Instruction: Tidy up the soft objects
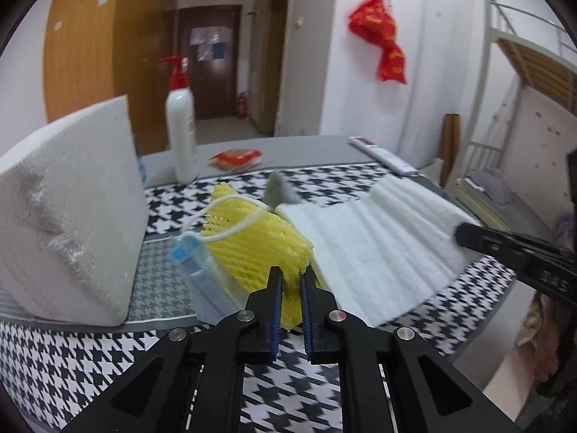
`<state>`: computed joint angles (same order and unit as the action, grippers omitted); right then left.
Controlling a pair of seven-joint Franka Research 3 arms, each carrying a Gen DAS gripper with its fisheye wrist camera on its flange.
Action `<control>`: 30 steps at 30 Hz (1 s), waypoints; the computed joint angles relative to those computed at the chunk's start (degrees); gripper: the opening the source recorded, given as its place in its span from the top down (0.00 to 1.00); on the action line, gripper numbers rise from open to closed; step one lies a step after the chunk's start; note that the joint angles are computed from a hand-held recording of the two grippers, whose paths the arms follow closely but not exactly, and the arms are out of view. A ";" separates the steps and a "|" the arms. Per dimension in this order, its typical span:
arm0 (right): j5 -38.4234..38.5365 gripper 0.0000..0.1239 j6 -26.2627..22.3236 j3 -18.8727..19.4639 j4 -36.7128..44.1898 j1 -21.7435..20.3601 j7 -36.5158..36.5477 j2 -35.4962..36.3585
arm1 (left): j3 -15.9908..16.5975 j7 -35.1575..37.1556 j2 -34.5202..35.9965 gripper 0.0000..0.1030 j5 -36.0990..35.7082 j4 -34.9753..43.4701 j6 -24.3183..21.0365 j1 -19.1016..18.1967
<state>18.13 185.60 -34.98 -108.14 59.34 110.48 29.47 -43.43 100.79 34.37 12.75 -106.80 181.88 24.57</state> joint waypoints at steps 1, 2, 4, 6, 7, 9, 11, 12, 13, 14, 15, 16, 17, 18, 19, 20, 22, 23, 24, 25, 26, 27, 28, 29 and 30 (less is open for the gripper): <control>0.15 0.93 0.00 -0.85 -0.29 0.80 0.25 0.01 | -1.61 0.73 0.12 0.90 0.30 -0.60 0.07 1.33; 0.30 0.93 0.04 -1.63 -0.59 1.56 0.47 0.00 | -3.41 1.55 0.37 0.90 0.68 -1.22 0.03 2.90; 0.54 0.93 -0.15 -3.31 -1.06 3.17 0.83 0.15 | -6.73 2.68 0.73 0.90 1.18 -2.61 0.00 5.91; 0.64 0.93 -0.17 -4.88 -1.69 4.78 1.26 0.20 | -10.76 3.92 1.58 0.90 1.80 -4.08 -0.13 9.73; 0.73 0.93 -0.04 -4.94 -1.92 4.92 1.29 0.11 | -11.53 3.93 1.19 0.90 2.06 -5.02 0.37 10.74; 1.01 0.93 -0.57 -6.28 -2.28 6.21 1.63 0.32 | -13.24 3.86 1.12 0.90 3.04 -6.26 0.81 12.75; 0.88 0.93 -1.52 -7.97 -2.36 7.60 2.55 0.86 | -13.02 3.30 0.31 0.90 4.10 -7.21 1.22 13.15; 0.40 0.93 -2.25 -8.70 -2.21 8.14 3.04 1.19 | -12.16 2.62 -0.34 0.90 4.39 -7.49 1.24 12.63; -0.11 0.90 -2.77 -9.60 -2.13 8.79 3.94 1.59 | -11.83 2.22 -0.39 0.90 4.65 -7.41 0.87 12.46; -0.69 0.80 -3.25 -10.06 -2.01 9.06 4.85 1.84 | -11.38 1.84 -0.66 0.90 4.71 -7.53 0.44 12.25; -1.39 0.71 -3.90 -10.62 -1.81 9.43 5.69 2.17 | -10.72 1.72 -0.84 0.90 4.75 -7.49 0.22 11.80; -2.12 0.52 -4.53 -11.46 -1.58 10.07 6.61 2.67 | -9.55 1.40 -1.37 0.88 4.62 -7.78 0.41 10.98; -2.83 0.47 -4.72 -12.10 -1.53 10.59 7.48 3.06 | -8.84 1.25 -1.56 0.87 4.54 -7.79 0.37 10.47; -3.58 0.44 -4.38 -12.45 -1.58 10.93 8.17 3.35 | -7.35 0.77 -2.08 0.84 4.30 -7.76 0.27 9.27; -4.53 0.44 -4.25 -11.25 -1.37 9.91 8.09 3.05 | -6.22 0.37 -2.27 0.76 3.91 -7.56 0.19 8.37; -5.50 0.44 -4.69 -9.99 -0.84 8.79 7.94 2.87 | -5.87 0.17 -2.25 0.70 3.50 -7.41 -0.01 8.11; -7.39 0.44 -5.48 -8.68 0.05 7.60 8.20 3.00 | -5.74 -0.16 -2.15 0.50 2.67 -7.57 0.76 8.24; -8.23 0.44 -5.78 -7.74 0.53 6.69 8.29 3.03 | -5.01 -0.47 -2.44 0.47 2.74 -7.66 1.39 7.72; -8.98 0.44 -6.01 -6.89 0.80 5.88 8.48 2.92 | -4.15 -0.89 -2.72 0.42 2.96 -7.73 2.06 7.07; -9.67 0.44 -6.33 -6.32 1.10 5.27 8.87 2.95 | -3.70 -1.28 -2.71 0.41 3.33 -7.50 2.11 6.73; -10.28 0.44 -6.66 -6.09 1.34 4.91 9.48 3.03 | -2.61 -1.92 -2.89 0.41 3.50 -7.14 1.98 5.74; -10.89 0.44 -6.94 -5.52 1.56 4.23 9.91 3.02 | -1.99 -2.34 -2.82 0.41 3.62 -6.68 1.55 5.09; -11.53 0.44 -7.16 -5.06 1.70 3.66 10.35 2.99 | -1.48 -2.61 -2.61 0.41 3.56 -6.13 1.04 4.53; -12.13 0.44 -7.36 -5.18 1.74 3.63 11.14 3.02 | -0.36 -2.97 -2.62 0.41 3.34 -5.55 0.58 3.40; -12.71 0.44 -7.39 -4.68 1.73 3.07 11.61 2.87 | 1.48 -3.46 -2.94 0.41 3.00 -5.05 0.27 1.64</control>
